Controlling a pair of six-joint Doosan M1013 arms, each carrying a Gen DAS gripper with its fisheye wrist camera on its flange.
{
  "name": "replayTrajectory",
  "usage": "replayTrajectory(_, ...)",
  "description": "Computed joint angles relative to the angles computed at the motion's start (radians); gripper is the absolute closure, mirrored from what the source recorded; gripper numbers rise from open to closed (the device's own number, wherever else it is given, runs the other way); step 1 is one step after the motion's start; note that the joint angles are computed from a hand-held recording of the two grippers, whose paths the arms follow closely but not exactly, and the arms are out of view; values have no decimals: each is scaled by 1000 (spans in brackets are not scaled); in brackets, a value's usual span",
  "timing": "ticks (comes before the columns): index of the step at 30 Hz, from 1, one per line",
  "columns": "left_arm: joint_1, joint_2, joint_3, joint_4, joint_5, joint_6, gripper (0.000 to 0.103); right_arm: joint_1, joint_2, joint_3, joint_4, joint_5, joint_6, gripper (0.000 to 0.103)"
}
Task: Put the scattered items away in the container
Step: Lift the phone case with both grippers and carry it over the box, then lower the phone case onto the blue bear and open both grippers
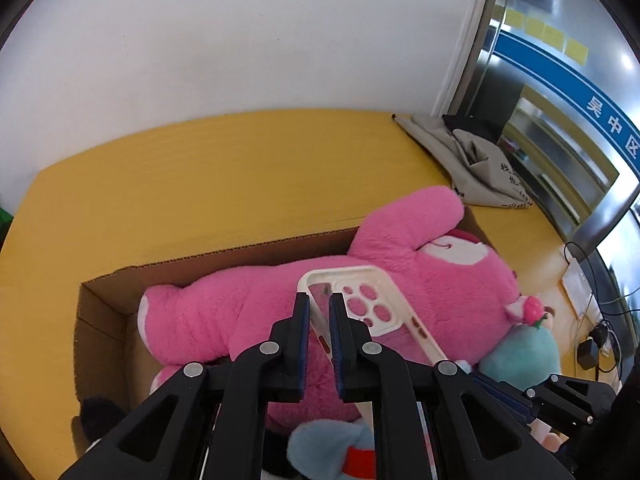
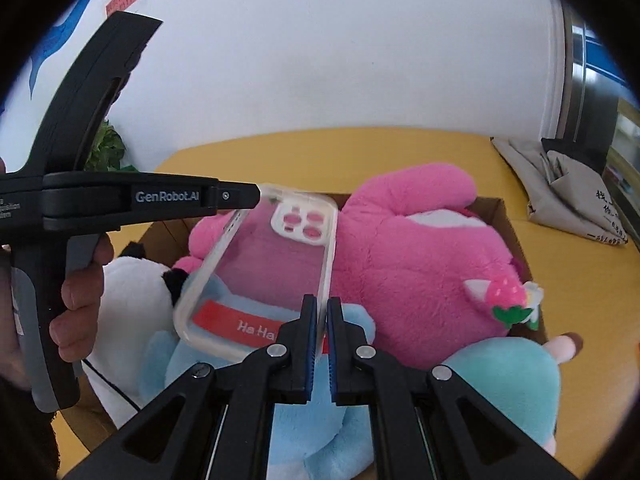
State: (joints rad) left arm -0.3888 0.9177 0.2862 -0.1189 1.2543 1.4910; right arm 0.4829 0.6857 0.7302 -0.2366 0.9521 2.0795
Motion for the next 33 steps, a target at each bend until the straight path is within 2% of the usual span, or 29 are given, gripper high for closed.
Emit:
replayTrajectory(2,-2,-22,48,2,-34,0,93,4,5,-1,-30,-3,10,98)
replayTrajectory(5,-5,-29,52,12,-21,-19,92,5,7,-16,-34,12,9,97)
replayTrajectory(7,-5,-58,95,14,-36,-35,79,5,-2,-8,-32,13,21,95)
replayTrajectory(9,0,-114,183,0,-100,-46,39,10,-23,17,-52,10,55,70)
replayTrajectory(10,1,-162,262,4,-161,-54,32,14,-38,38,-77,4,80,40)
replayTrajectory(11,-1,-211,340,16,-225,-62,22,21,-61,69,-112,-9,110,22)
replayTrajectory(12,-5,-258,413,34,-282,-70,15,28,-88,108,-145,-34,135,22)
replayTrajectory(13,-10,-308,487,59,-336,-84,12,33,-114,145,-163,-54,145,22)
replayTrajectory(15,-21,-394,613,118,-418,-126,0,46,-165,217,-181,-81,162,22)
replayTrajectory(17,-31,-475,728,173,-471,-162,0,60,-211,282,-205,-97,196,22)
replayTrajectory(25,-74,-693,1055,280,-545,-290,0,133,-328,462,-341,-106,343,22)
replayTrajectory(28,-95,-741,1135,329,-561,-368,0,157,-352,505,-385,-101,396,22)
replayTrajectory(33,-101,-787,1205,316,-575,-425,0,186,-374,550,-439,-77,463,22)
